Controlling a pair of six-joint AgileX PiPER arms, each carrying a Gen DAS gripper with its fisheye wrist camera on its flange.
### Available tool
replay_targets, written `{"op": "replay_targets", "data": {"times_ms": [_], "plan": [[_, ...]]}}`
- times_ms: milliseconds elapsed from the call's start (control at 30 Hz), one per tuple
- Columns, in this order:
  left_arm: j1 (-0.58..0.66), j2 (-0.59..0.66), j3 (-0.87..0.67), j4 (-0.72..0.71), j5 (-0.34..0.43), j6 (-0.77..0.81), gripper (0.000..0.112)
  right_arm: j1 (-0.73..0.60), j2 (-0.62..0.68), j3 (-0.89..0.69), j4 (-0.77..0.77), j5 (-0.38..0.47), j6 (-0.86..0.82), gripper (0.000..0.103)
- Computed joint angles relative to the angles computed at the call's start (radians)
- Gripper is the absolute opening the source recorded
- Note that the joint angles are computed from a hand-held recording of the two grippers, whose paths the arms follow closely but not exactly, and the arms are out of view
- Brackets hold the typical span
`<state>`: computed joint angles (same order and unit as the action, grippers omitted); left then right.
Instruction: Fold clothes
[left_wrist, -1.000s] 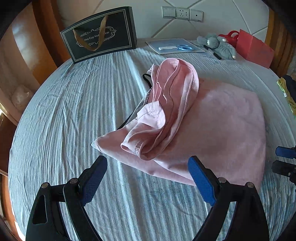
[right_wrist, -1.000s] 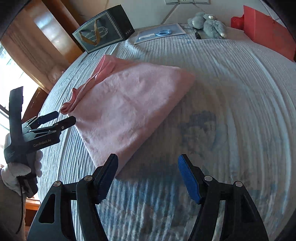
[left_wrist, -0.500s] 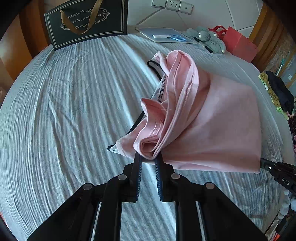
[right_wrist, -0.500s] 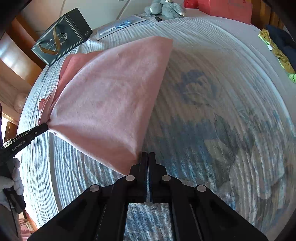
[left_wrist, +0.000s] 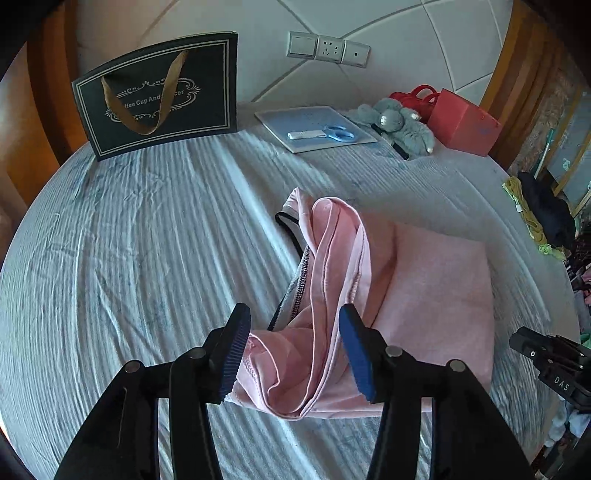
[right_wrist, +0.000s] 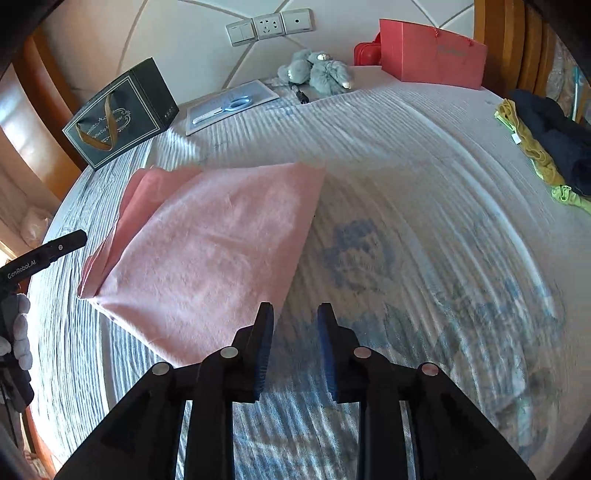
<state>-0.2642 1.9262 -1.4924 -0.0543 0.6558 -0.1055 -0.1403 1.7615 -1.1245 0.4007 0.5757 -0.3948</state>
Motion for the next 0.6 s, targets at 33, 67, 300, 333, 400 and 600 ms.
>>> {"op": "replay_targets", "data": {"times_ms": [33,67,300,333,400,600], "plan": [[-0.003,0.024,-0.035,0.001,0.010,0.009,0.051,0.003,0.007,-0.006,-0.014,-0.001,0.018,0.024],[-0.009,0.046,-0.070,0.003,0.025,0.015,0.051,0.006,0.014,-0.011,-0.027,-0.001,0.035,0.024],[-0.042,0.269,-0.393,0.059,0.166,0.003,0.051,0.032,0.066,-0.082,-0.094,0.007,0.118,0.049],[-0.042,0.309,-0.449,0.059,0.196,0.010,0.051,0.035,0.084,-0.108,-0.104,0.015,0.130,0.050],[-0.038,0.380,-0.548,0.041,0.255,0.045,0.050,0.040,0.121,-0.162,-0.124,0.032,0.156,0.052],[-0.021,0.474,-0.668,0.089,0.312,0.058,0.005,0.070,0.257,-0.323,-0.155,0.102,0.177,0.013]]}}
